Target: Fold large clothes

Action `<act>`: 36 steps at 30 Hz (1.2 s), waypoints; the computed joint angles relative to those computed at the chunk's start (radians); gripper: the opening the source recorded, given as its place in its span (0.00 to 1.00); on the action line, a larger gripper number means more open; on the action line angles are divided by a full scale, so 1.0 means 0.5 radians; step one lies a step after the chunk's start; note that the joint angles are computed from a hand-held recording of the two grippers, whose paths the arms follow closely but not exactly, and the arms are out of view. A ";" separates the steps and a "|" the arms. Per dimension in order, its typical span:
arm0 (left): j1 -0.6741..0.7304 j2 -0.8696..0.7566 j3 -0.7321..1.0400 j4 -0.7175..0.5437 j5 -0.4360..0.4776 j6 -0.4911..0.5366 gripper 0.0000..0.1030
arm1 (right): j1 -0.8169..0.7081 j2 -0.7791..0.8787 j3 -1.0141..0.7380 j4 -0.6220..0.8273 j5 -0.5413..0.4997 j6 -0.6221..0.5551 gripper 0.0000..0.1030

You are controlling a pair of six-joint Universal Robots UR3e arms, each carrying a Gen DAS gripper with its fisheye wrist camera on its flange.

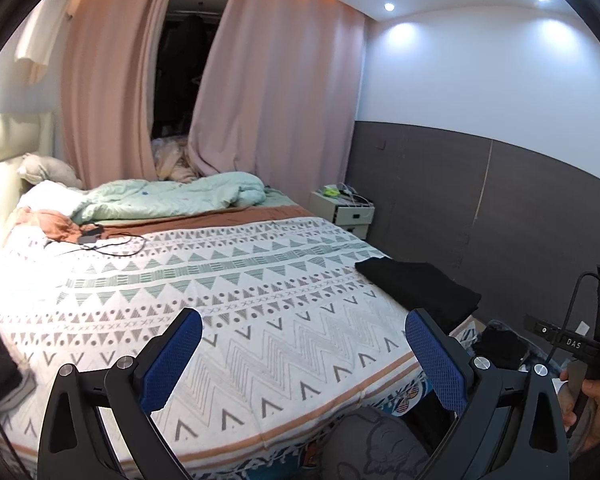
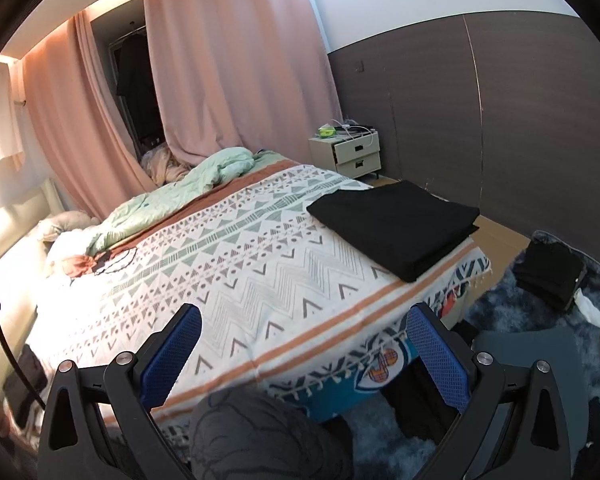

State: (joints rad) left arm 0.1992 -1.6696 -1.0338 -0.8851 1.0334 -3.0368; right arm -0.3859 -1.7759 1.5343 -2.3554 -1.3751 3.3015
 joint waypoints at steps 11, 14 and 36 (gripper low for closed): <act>0.138 0.729 -0.929 0.306 0.083 0.003 0.99 | 0.062 -0.389 0.440 -0.107 0.086 -0.111 1.00; 0.240 0.930 -1.100 0.274 0.011 0.017 0.99 | 0.134 -0.435 0.539 -0.157 0.048 -0.124 1.00; 0.791 1.466 -1.361 -0.186 -0.409 0.243 1.00 | 0.492 -0.434 0.625 -0.283 -0.220 -0.039 1.00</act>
